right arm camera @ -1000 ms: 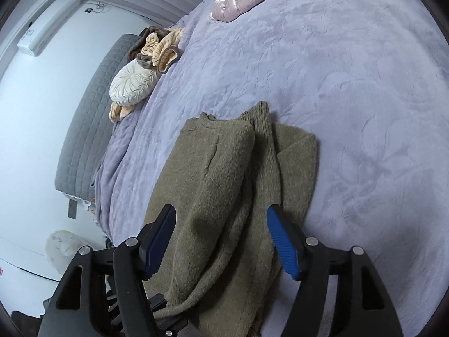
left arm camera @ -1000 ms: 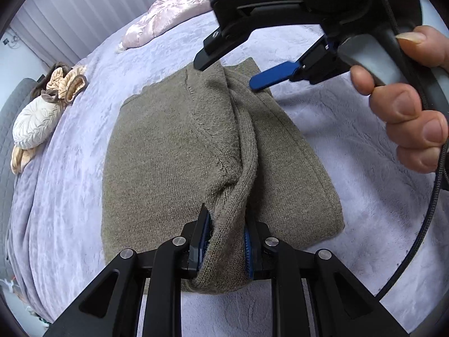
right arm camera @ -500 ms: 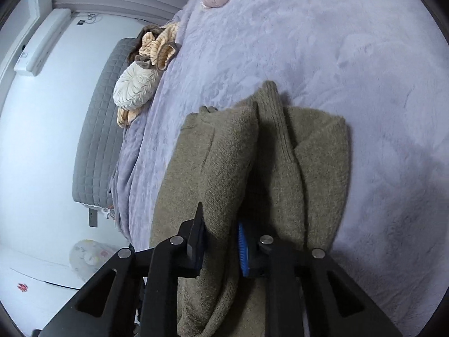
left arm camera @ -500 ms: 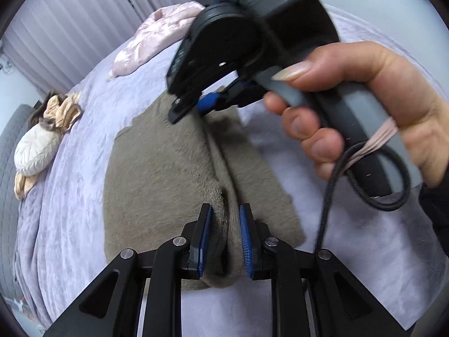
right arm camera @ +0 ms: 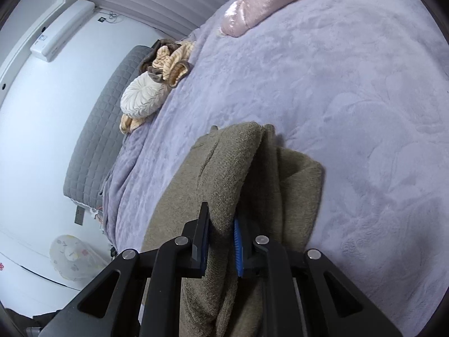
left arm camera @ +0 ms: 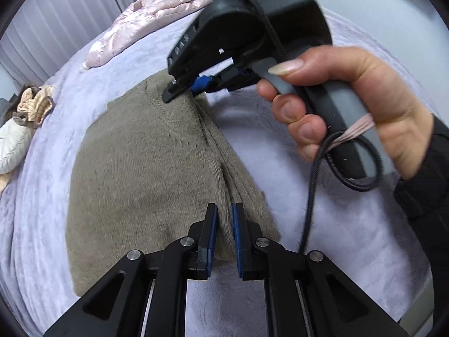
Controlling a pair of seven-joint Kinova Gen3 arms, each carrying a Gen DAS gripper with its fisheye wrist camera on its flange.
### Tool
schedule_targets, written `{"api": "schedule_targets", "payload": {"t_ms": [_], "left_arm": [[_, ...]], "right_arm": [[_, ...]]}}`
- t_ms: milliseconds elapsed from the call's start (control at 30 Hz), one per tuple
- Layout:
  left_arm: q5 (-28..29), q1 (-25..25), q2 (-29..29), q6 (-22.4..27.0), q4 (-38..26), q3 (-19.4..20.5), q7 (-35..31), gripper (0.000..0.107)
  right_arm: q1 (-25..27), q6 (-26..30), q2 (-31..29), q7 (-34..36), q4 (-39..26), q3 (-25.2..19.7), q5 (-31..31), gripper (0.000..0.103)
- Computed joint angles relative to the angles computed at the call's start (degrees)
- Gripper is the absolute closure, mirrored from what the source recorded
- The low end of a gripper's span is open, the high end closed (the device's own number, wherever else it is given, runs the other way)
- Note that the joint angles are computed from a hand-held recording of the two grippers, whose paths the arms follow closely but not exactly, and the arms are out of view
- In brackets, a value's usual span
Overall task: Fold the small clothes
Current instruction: 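Open both tools and release the folded sweater edge, then move both tools to the folded sweater's side edge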
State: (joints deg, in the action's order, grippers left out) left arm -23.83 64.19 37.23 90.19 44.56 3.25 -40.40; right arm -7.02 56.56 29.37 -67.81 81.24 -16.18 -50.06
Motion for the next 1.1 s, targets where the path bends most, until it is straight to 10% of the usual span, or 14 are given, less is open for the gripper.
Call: {"api": "schedule_targets", "payload": {"t_ms": [133, 233, 433, 700, 1100], "left_arm": [[1.0, -2.8, -6.9, -7.5, 10.6, 3.4, 2.8, 0.091], [2.2, -2.6, -13.2, -12.1, 18.6, 1.3, 7.6, 0.006], [2.8, -3.1, -25.7, -22.3, 33.5, -0.8, 14.0, 0.004], [-1.4, -7.7, -30.9, -20.4, 43.2, 2.7, 22.3, 0.004], [-0.7, -14.5, -29.4, -21.3, 46.7, 9.1, 24.1, 0.004]], "right_arm": [[1.2, -1.1, 1.7, 0.3, 2.0, -0.1, -1.5, 0.087], [1.5, -1.6, 1.8, 0.6, 2.6, -0.3, -2.1, 0.087], [0.2, -0.2, -0.6, -3.5, 1.2, 1.0, 1.4, 0.079], [1.7, -0.8, -16.5, 1.8, 14.3, 1.9, -3.3, 0.040], [-9.1, -6.1, -23.5, -2.0, 27.0, 5.1, -4.4, 0.039]]}}
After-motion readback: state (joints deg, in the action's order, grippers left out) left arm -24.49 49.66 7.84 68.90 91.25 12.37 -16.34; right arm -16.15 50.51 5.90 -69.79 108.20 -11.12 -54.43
